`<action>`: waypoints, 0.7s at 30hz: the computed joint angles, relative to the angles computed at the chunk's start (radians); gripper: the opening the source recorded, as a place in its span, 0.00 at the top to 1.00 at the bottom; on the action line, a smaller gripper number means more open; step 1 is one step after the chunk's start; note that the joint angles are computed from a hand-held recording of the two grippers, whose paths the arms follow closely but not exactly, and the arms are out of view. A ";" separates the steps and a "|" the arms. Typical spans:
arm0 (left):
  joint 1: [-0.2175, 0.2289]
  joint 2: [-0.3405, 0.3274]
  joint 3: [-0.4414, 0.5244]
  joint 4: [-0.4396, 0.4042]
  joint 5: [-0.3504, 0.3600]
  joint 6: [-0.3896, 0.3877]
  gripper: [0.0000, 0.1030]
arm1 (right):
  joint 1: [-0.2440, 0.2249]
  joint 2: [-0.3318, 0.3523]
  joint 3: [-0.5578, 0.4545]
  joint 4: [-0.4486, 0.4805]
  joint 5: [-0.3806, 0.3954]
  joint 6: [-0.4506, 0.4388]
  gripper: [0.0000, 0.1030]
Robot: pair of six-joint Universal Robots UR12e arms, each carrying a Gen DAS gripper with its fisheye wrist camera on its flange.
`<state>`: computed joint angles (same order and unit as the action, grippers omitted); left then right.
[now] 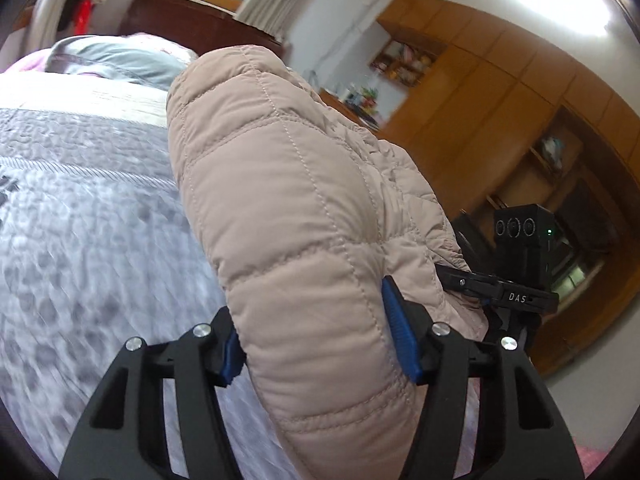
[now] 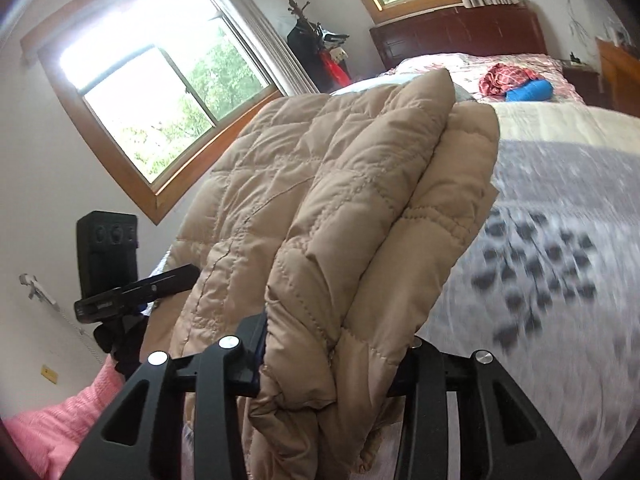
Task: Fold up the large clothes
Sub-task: 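Lift the coat edge with both grippers and fold it over the bundle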
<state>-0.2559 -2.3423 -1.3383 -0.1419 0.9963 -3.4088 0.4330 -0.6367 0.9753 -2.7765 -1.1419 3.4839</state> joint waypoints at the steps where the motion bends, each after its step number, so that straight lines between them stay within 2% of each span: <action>1: 0.004 -0.012 0.017 -0.007 0.008 -0.009 0.43 | -0.001 0.034 -0.060 0.035 0.004 0.003 0.61; 9: 0.029 -0.090 0.111 -0.120 0.046 -0.040 0.43 | -0.016 0.179 -0.270 0.197 0.043 0.016 0.62; 14: 0.032 -0.098 0.114 -0.150 0.057 0.002 0.39 | -0.030 0.182 -0.227 0.145 0.104 0.061 0.58; 17: 0.026 -0.097 0.127 -0.186 0.077 0.009 0.33 | -0.034 0.167 -0.202 0.156 0.094 0.067 0.44; 21: 0.028 -0.059 0.088 -0.206 0.106 0.008 0.27 | -0.036 0.115 -0.123 0.133 0.054 0.050 0.38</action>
